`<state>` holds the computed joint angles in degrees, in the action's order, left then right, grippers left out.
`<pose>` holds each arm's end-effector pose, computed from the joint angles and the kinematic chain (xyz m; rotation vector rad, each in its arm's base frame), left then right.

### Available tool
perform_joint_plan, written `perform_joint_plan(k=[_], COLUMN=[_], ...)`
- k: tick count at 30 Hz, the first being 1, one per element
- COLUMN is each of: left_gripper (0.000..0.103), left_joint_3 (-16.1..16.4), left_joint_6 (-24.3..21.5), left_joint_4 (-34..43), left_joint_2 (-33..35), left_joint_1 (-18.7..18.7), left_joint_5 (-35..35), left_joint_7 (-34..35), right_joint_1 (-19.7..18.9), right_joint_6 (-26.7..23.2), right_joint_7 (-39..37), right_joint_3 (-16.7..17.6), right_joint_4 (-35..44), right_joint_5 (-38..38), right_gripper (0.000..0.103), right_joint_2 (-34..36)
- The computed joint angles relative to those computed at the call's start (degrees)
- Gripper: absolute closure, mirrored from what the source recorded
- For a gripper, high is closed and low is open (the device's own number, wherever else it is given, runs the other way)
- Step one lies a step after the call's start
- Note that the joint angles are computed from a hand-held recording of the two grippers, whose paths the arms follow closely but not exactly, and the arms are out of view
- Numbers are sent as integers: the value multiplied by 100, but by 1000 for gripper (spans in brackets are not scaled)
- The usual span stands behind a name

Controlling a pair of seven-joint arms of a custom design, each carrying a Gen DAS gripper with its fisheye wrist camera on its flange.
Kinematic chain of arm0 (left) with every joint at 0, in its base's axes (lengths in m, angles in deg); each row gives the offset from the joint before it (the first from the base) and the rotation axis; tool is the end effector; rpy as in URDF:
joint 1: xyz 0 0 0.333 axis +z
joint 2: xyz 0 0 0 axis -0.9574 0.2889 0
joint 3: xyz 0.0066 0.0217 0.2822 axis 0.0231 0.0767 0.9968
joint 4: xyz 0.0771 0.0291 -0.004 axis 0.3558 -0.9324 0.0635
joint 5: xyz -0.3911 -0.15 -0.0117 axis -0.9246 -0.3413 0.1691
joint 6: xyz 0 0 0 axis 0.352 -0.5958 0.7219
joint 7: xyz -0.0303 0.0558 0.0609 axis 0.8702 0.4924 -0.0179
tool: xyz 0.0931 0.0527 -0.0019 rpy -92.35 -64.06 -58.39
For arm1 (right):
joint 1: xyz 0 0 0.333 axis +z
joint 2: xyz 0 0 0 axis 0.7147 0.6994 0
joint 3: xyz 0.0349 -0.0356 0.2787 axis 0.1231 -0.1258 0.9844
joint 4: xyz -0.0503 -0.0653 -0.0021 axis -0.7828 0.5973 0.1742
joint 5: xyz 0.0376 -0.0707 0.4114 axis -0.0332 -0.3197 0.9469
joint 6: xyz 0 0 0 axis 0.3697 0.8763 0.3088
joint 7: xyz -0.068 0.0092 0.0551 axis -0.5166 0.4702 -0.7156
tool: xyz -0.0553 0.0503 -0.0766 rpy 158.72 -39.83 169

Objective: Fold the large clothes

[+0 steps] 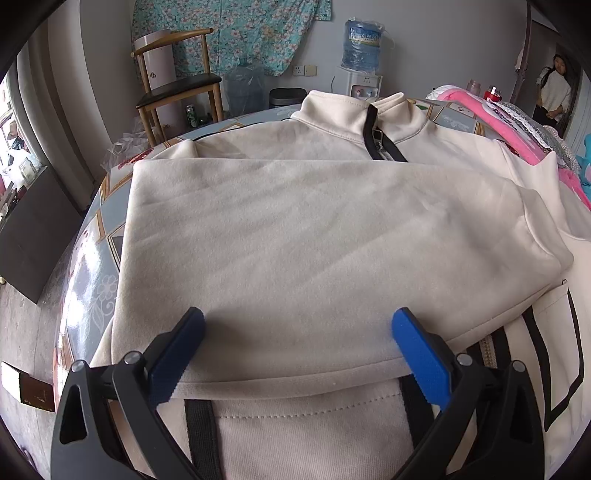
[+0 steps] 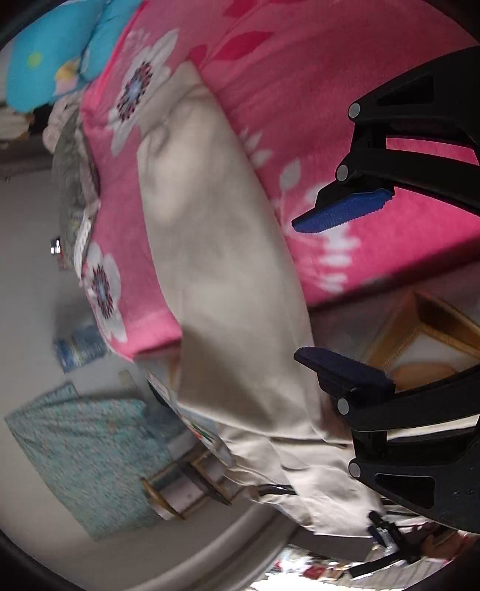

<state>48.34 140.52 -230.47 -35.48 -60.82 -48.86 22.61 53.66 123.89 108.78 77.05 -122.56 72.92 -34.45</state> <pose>0.4593 0.0694 0.4747 -1.9569 1.7159 -0.5677 0.5075 0.0259 0.5329 -1.3938 1.9334 -0.5247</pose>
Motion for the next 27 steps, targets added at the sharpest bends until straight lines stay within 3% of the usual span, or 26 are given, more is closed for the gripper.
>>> perform_joint_plan(k=[5,9,12,17,19,23,27], left_gripper=[4,4,4,4,4,4,4], left_joint_3=[5,8,7,6,3,3,6], left_joint_6=[-2,0,1,6,7,11,15], left_joint_4=[-1,3,1,-8,-3,-12,-7], left_joint_2=[-1,3,1,-5,0,-7,-1], left_joint_1=[-3,-4,-4,-5,-3,-4,-7], left_joint_5=[2,3,5,4,7,7,3], left_joint_7=[1,2,0,-1,-4,-5,0], right_joint_1=[-368,-411,-365,-587,-697,-1013,-828], right_joint_6=[161,186,282,555,664,980,1100], right_joint_7=[411,431,333,594,687,1060,781], right_joint_3=[-220,-477,-663,-538,-417,-18,134], right_joint_4=[169,453,632,784,785,752,990], right_joint_5=[178,551,1118,1413,1198,67,-569], right_gripper=[40,44,55,83,92,95,95], right_joint_2=[216,593,886,1203,1187,896,567])
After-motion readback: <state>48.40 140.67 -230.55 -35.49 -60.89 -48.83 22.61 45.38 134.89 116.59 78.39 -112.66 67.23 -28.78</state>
